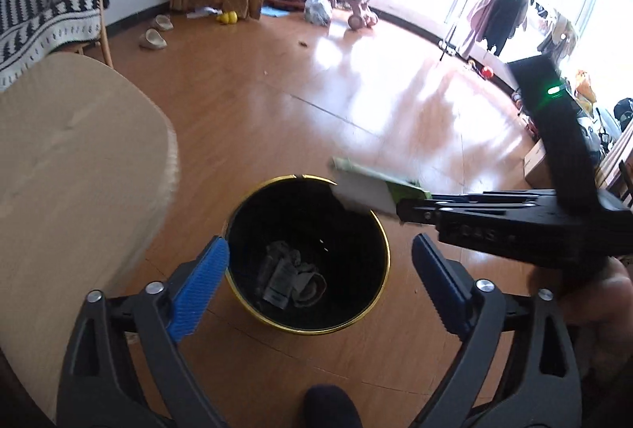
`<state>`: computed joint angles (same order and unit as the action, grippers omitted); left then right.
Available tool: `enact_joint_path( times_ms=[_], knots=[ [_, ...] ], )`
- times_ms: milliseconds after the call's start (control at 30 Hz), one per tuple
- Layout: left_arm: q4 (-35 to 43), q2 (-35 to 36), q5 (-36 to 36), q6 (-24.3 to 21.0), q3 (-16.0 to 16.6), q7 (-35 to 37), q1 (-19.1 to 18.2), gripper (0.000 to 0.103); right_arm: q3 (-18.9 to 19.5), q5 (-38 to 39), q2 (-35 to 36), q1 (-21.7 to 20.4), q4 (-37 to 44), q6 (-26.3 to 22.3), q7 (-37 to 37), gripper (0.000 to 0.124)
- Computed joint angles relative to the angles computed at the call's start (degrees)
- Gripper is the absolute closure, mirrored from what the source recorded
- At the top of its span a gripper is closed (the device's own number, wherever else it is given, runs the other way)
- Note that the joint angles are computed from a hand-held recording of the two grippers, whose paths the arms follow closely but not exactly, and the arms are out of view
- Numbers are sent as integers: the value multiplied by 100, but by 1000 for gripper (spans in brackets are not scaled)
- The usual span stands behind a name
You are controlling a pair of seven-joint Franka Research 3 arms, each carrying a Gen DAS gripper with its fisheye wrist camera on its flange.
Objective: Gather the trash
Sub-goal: 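Carry the green boxes over the bin and open both grippers to drop them, then grasp a white wrapper strip with the left gripper while the right grasps the silver blister pack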
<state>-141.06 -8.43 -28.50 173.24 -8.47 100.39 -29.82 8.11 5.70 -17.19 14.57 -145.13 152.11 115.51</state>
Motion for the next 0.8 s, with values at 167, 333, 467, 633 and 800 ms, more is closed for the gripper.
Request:
enact_joint_path(
  times_ms=[167, 333, 467, 633, 800],
  knots=[
    [-440, -699, 469, -230, 116, -484, 225, 9, 205, -272, -3, -10, 168, 96, 348, 42],
    [-970, -1598, 1155, -570, 329, -1153, 597, 9, 438, -587, 233, 133, 563, 140, 706, 42],
    [-1418, -2412, 1677, -895, 582, -1499, 994, 9, 562, -730, 584, 462, 1050, 256, 798, 42],
    [-2017, -3604, 2424, -1457, 809, -1818, 1783, 9, 729, -976, 1416, 1089, 2107, 341, 785, 42],
    [-2526, -4690, 3053, -2007, 1200, -1787, 2804, 9, 740, -1520, 2373, 1809, 3340, 173, 870, 42]
  ],
)
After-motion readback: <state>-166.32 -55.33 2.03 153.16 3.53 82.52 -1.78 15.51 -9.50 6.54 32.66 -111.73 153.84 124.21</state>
